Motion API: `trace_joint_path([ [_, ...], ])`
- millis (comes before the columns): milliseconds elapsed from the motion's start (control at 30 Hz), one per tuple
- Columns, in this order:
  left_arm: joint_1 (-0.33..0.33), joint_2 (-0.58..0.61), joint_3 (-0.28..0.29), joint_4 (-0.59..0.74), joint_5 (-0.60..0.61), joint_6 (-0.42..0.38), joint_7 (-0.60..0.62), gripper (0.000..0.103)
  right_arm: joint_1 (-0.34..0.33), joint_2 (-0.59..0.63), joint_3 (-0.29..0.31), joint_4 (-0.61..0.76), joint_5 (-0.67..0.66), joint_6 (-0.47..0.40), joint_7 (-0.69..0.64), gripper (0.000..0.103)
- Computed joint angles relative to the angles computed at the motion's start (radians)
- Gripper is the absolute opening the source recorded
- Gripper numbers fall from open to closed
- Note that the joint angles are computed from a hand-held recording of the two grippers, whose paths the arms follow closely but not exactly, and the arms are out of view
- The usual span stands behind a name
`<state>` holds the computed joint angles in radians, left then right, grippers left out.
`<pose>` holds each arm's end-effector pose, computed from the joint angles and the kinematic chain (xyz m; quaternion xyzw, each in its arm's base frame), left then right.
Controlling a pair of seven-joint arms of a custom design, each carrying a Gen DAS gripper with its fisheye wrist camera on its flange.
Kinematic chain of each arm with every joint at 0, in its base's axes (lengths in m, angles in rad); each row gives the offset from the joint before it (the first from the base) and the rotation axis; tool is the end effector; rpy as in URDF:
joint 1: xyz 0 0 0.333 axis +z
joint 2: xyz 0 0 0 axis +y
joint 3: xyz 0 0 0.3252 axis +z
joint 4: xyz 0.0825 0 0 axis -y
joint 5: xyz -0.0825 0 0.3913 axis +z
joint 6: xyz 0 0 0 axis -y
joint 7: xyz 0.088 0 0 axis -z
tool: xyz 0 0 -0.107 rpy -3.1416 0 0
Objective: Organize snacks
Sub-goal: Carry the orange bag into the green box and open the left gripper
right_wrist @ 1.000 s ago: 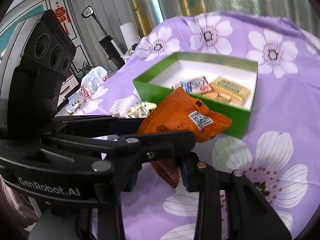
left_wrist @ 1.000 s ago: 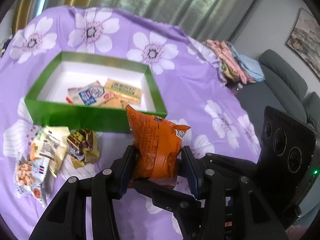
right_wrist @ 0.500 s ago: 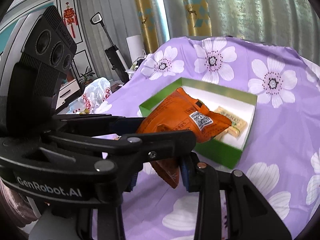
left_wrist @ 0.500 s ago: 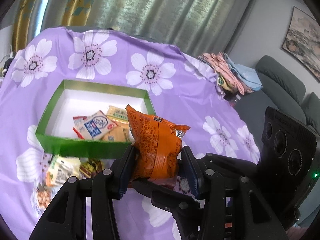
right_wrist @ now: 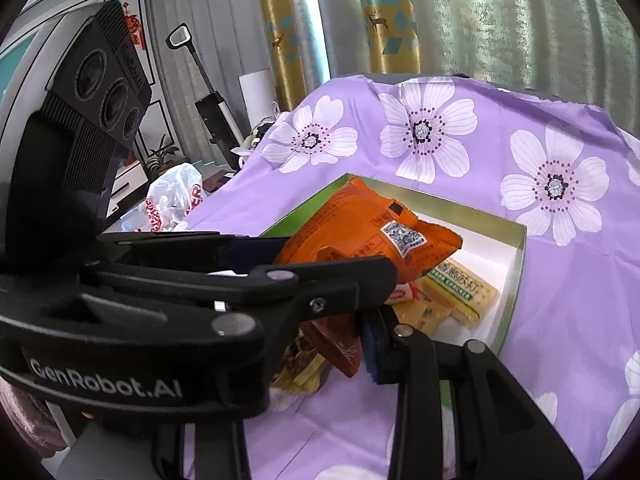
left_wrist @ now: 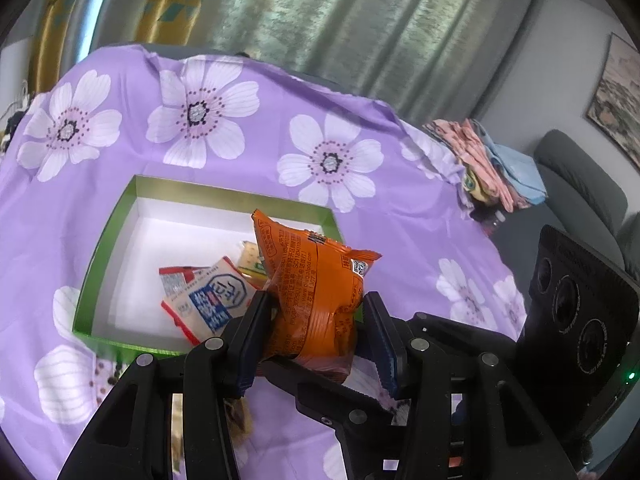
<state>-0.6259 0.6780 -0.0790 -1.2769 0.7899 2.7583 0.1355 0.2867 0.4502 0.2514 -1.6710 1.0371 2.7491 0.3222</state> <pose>0.5993 -0.5233 0.4446 -0.6791 0.5833 -0.4226 0.1412 0.6440 0.3140 0.4084 -0.8392 0.3104 -0.0813 0.4391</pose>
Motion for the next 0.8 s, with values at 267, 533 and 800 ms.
trace_joint_path([
  [267, 0.042, 0.081, -0.023, 0.092, -0.088, -0.021, 0.07, 0.049, 0.031, 0.115, -0.03, 0.136, -0.132, -0.018, 0.128, 0.036],
  [533, 0.027, 0.098, 0.007, 0.112, -0.122, -0.063, 0.023, 0.077, 0.042, 0.17, -0.044, 0.184, -0.237, -0.007, 0.25, 0.061],
  [800, -0.018, 0.007, 0.039, 0.025, -0.017, -0.135, -0.072, 0.096, 0.019, 0.111, -0.016, 0.096, -0.224, 0.086, 0.248, 0.072],
])
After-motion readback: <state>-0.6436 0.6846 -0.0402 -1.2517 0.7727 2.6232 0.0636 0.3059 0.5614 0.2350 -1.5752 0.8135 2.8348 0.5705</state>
